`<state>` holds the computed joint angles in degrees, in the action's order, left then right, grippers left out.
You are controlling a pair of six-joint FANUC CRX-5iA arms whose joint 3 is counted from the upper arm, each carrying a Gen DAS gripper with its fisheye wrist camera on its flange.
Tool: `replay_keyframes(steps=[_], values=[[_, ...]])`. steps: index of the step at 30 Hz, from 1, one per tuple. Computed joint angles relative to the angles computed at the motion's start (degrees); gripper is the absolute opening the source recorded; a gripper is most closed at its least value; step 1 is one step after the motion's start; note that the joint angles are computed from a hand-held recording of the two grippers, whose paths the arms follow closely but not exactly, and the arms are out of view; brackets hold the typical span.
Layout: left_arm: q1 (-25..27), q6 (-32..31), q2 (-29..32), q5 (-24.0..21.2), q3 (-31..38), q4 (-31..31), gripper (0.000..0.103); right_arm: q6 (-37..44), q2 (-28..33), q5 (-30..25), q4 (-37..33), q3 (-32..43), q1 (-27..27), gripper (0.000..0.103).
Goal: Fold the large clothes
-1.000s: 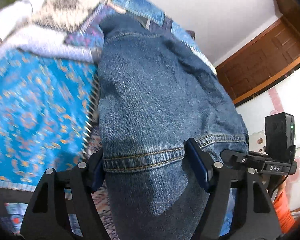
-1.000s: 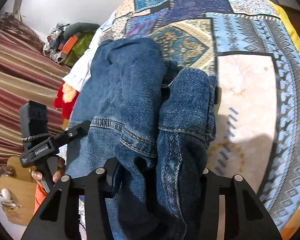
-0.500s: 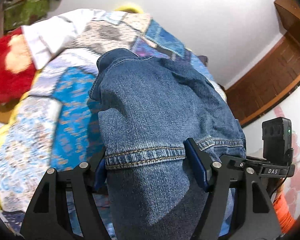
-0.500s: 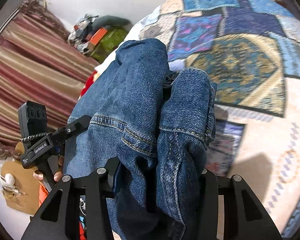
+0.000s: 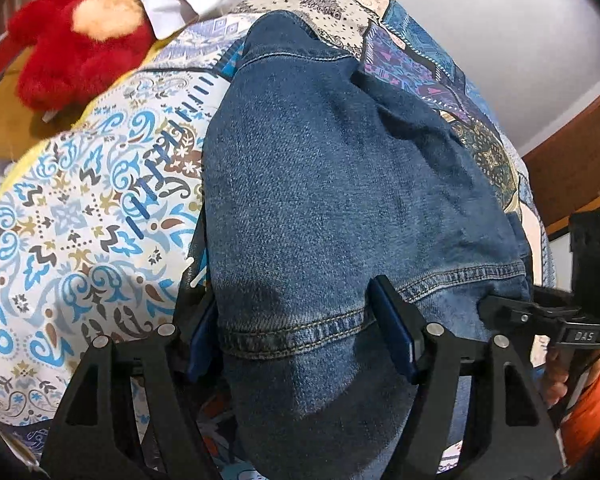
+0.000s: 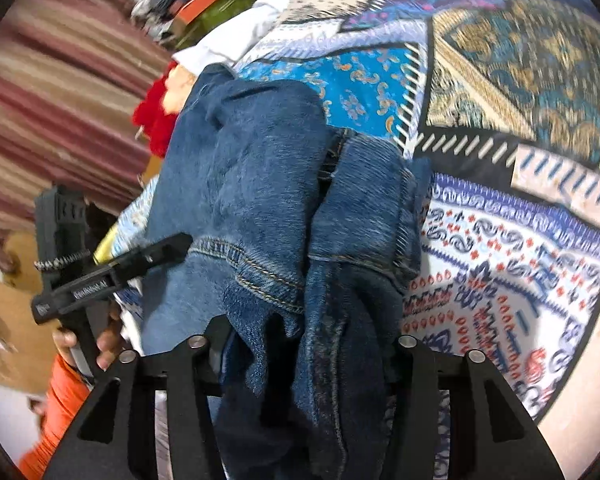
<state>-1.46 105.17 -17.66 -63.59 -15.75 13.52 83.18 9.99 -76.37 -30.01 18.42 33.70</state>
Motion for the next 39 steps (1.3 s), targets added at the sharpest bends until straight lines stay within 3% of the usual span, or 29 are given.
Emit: replay_keyframes(steps=[5,10,12,13,15,17,20,23,26,29,35,39], values=[[-5.8,4.9,-0.1,-3.6,6.2,-11.6,0.071,2.0,-1.7,-2.3,5.0,0.4,0.7,0.053],[-14.8,7.7,-0.9,-6.4,12.6,-25.1,0.072,1.0,-9.1,4.5,16.5,-5.7,5.8,0.054],[-16.0,8.2,-1.8,-6.0,12.4,-25.4,0.079,1.2,-11.4,7.0,18.3,-7.2,7.4,0.059],[-16.2,8.4,-2.3,-5.7,11.7,-24.8,0.083,1.5,-12.0,7.4,18.1,-7.3,7.9,0.070],[-17.3,9.3,-2.2,-5.3,10.9,-24.6,0.083,1.9,-13.2,9.3,18.3,-8.6,9.5,0.079],[-19.1,10.9,-1.3,-6.6,10.8,-25.8,0.083,2.6,-13.8,10.9,20.2,-10.6,11.9,0.079],[-21.2,12.9,0.3,-9.7,10.5,-27.5,0.083,2.2,-12.1,8.9,24.4,-12.3,15.1,0.079],[-22.9,15.6,-1.2,-9.9,9.0,-29.3,0.089,2.5,-12.2,8.5,27.4,-15.5,16.5,0.079],[-23.6,17.1,-3.3,-10.9,7.8,-29.5,0.090,2.6,-14.1,7.4,25.9,-17.0,14.6,0.079],[-26.4,19.6,-3.2,-15.2,9.5,-32.7,0.090,1.6,-15.6,5.2,21.6,-16.6,11.0,0.079],[-33.0,25.3,-4.0,-20.6,14.2,-39.0,0.090,-5.2,-23.1,7.1,24.0,-20.4,10.7,0.079],[-42.1,30.6,-3.6,-23.7,21.1,-47.9,0.090,-10.0,-30.0,11.0,26.1,-22.5,12.9,0.079]])
